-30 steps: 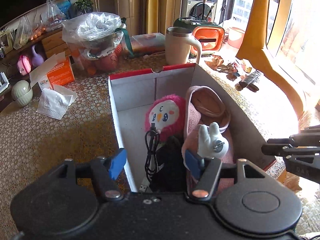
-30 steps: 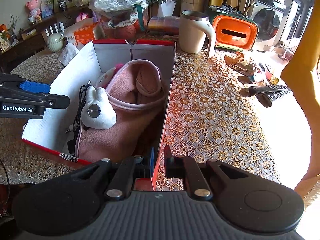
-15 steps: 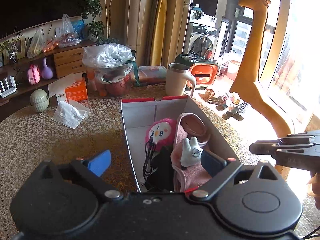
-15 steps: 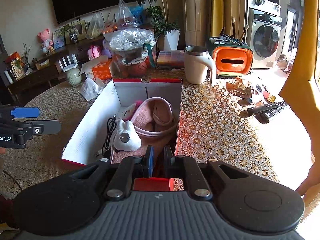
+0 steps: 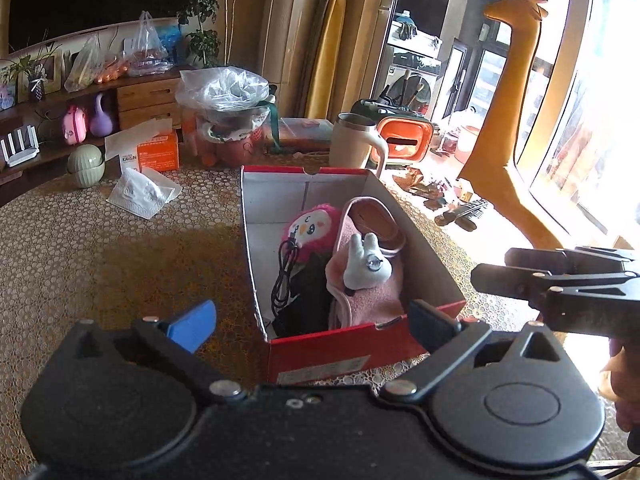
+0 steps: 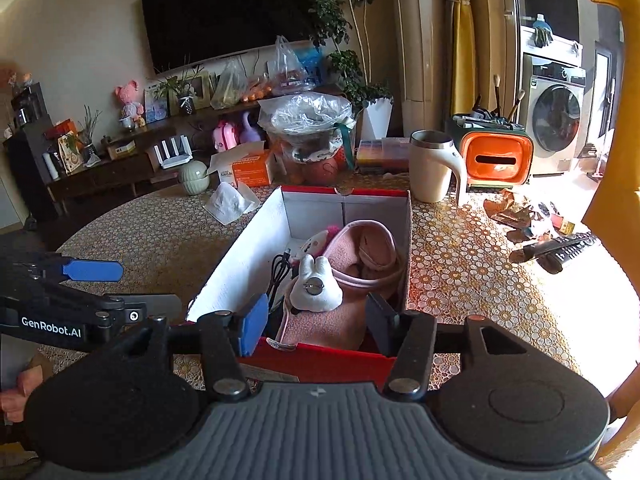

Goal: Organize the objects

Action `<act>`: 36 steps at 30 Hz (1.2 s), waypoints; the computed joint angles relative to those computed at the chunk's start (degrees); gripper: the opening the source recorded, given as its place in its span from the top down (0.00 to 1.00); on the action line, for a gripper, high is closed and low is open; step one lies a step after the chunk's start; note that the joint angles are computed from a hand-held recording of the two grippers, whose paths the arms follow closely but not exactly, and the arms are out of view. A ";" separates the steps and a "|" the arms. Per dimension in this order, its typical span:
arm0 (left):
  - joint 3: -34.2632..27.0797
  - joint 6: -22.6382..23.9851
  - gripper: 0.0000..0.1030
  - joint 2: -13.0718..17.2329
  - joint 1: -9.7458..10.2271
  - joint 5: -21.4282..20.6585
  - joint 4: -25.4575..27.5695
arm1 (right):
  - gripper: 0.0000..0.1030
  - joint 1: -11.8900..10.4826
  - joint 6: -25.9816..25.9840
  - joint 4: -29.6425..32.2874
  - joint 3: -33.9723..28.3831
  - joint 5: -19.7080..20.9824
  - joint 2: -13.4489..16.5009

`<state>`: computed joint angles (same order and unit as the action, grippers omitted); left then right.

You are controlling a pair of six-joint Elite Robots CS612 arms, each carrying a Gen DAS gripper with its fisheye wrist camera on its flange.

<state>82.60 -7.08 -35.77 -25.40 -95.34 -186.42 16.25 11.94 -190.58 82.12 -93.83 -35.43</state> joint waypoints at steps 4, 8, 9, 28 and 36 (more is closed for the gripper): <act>1.05 -0.66 0.01 -0.25 -0.17 0.23 -1.02 | 0.27 0.08 1.77 -1.65 0.66 -0.34 0.04; 1.76 -1.38 0.01 -0.22 -0.31 0.35 -2.60 | 0.15 0.13 1.95 -4.16 1.61 -0.82 0.11; 1.90 -1.55 0.01 -0.17 -0.36 0.36 -3.14 | 0.09 0.17 2.10 -4.55 1.89 -1.07 0.11; 4.44 -0.04 0.01 -0.24 -1.40 2.45 -11.42 | 0.02 1.70 1.99 -11.82 3.43 -5.83 0.98; 4.65 -0.02 0.01 -0.24 -1.42 3.27 -12.80 | 0.02 1.75 2.58 -11.38 3.19 -6.43 1.02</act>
<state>87.25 -7.10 -36.01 -26.82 -92.07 -199.22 18.00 14.52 -201.95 85.31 -100.26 -34.41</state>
